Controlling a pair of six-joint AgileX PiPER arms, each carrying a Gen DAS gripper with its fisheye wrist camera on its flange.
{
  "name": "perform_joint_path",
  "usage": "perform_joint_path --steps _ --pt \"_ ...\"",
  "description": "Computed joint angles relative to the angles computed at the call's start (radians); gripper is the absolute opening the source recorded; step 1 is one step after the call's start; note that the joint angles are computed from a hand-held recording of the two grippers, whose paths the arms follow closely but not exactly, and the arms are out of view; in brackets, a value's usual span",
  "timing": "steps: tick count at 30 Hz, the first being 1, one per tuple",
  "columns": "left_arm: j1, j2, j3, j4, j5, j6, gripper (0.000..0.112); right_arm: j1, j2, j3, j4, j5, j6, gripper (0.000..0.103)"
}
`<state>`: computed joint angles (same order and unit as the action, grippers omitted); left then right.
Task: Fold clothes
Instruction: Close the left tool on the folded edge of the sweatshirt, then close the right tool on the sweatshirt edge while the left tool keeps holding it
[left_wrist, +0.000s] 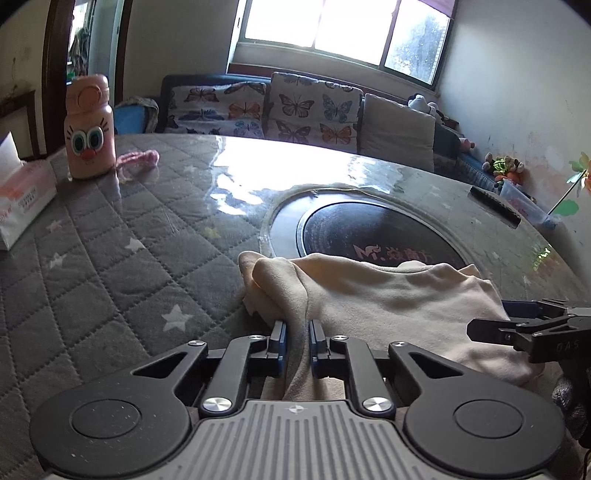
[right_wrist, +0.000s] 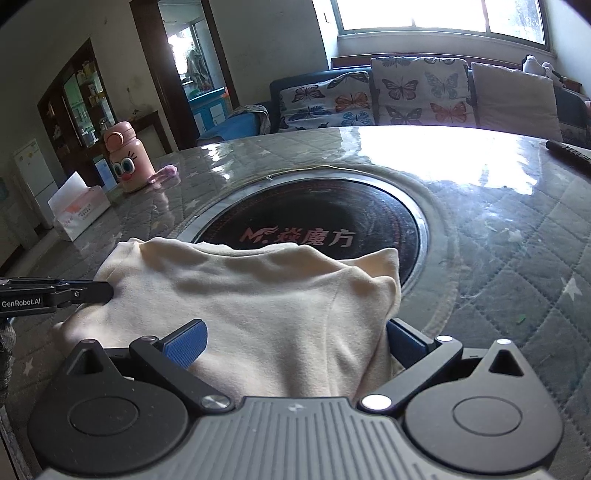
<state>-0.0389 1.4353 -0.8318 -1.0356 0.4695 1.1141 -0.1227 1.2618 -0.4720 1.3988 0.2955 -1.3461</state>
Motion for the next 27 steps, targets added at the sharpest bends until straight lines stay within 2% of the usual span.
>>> perform_joint_path --steps 11,18,22,25,27 --pt "0.052 -0.018 0.009 -0.013 0.016 0.035 0.012 -0.015 0.026 -0.022 0.069 -0.008 0.012 0.102" --pt "0.052 -0.026 0.015 0.010 0.017 0.027 0.012 -0.020 0.059 -0.043 0.098 0.001 -0.005 0.079" --pt "0.042 -0.034 0.017 0.030 0.001 0.009 0.017 -0.059 0.069 -0.050 0.100 0.029 -0.004 0.071" --pt "0.031 -0.030 0.014 0.046 -0.013 -0.005 0.027 -0.075 0.074 -0.057 0.078 0.039 0.012 0.068" --pt "0.026 -0.022 0.009 0.059 -0.015 -0.017 0.028 -0.078 0.075 -0.058 0.075 0.040 0.012 0.067"
